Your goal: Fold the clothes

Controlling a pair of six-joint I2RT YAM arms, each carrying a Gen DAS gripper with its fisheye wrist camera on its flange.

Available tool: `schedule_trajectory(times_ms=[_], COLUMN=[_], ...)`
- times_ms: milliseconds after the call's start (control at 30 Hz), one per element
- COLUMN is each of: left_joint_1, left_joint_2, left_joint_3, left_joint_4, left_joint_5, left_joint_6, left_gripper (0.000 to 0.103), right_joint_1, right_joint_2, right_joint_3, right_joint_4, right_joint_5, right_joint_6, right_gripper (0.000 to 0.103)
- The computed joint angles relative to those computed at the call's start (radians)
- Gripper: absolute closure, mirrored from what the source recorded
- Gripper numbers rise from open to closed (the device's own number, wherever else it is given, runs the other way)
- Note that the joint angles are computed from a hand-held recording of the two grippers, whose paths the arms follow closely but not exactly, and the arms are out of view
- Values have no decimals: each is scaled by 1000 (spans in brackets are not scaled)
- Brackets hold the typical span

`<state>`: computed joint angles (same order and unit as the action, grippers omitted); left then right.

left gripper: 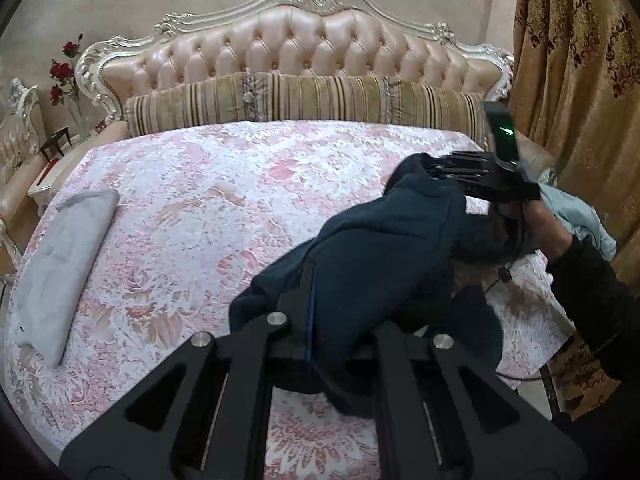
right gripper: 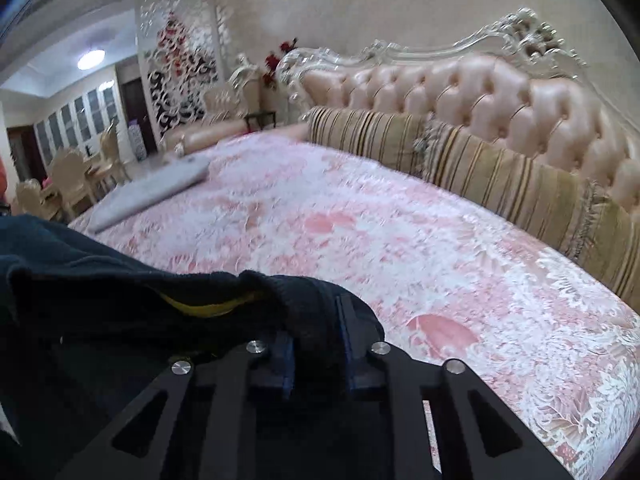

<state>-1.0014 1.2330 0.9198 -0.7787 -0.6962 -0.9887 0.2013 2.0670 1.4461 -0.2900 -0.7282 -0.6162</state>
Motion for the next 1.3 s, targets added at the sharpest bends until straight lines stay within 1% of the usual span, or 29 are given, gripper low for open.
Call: schedule_trajectory(times_ms=[67,167,233,267,300,333,367,433,533,567,600,667,700,733,767,800,833,867,933,1000,1067,1100,1133,1200,1300], left_joint_1=[8,34,49,63,82,119,160,247,368,389,403,390,377,344,310,275,233,179,97,-43,-202,-269,-313,-334,-353], left_joint_2=[-31,-108,-140,-158,-172,-185,-193,-196,-193,-190,-187,-176,-175,-191,-205,-216,-229,-249,-277,-282,-230,-167,-122,-118,50], left_joint_3=[8,55,98,126,135,143,138,111,-9,-63,-119,-193,-229,-254,-277,-298,-316,-324,-334,-333,-311,-278,-253,-259,-168], left_joint_4=[-35,-86,-96,-78,-54,-21,14,72,171,203,238,270,280,268,252,233,205,157,73,-20,-60,-92,-83,63,113], left_joint_5=[-31,-88,-122,-132,-117,-79,-44,45,202,233,257,261,253,207,162,117,66,2,-49,-122,-205,-244,-256,-215,-279], left_joint_6=[-11,33,92,153,201,262,302,347,350,334,312,253,220,175,128,76,17,-53,-168,-335,-423,-461,-454,-334,-212], left_gripper=[97,97,97,97,97,97,97,97,97,97,95,88,80,65,53,31,18,14,14,14,14,14,14,15,19], right_joint_1=[-14,-47,-75,-84,-92,-100,-103,-95,-60,-52,-46,-29,-19,-7,3,12,12,9,10,20,26,25,21,17,12], right_joint_2=[-92,-261,-416,-470,-528,-584,-611,-643,-639,-634,-627,-613,-607,-593,-584,-575,-567,-559,-544,-534,-529,-529,-527,-523,-522], right_joint_3=[-77,-164,-199,-208,-205,-193,-189,-206,-301,-344,-387,-479,-529,-557,-583,-609,-625,-639,-655,-661,-659,-656,-652,-646,-653], right_joint_4=[63,112,121,130,108,75,56,26,20,36,56,113,152,178,204,231,254,276,304,323,324,319,317,316,322], right_joint_5=[-9,-43,-52,-52,-44,-35,-28,1,74,88,101,127,141,151,162,173,173,171,172,186,192,189,184,178,177], right_joint_6=[43,114,155,171,175,176,176,159,123,122,122,125,127,137,148,160,170,180,193,194,195,194,190,184,180], right_gripper=[88,89,90,90,90,90,90,90,90,90,90,90,90,90,90,90,90,90,90,90,90,90,90,90,90])
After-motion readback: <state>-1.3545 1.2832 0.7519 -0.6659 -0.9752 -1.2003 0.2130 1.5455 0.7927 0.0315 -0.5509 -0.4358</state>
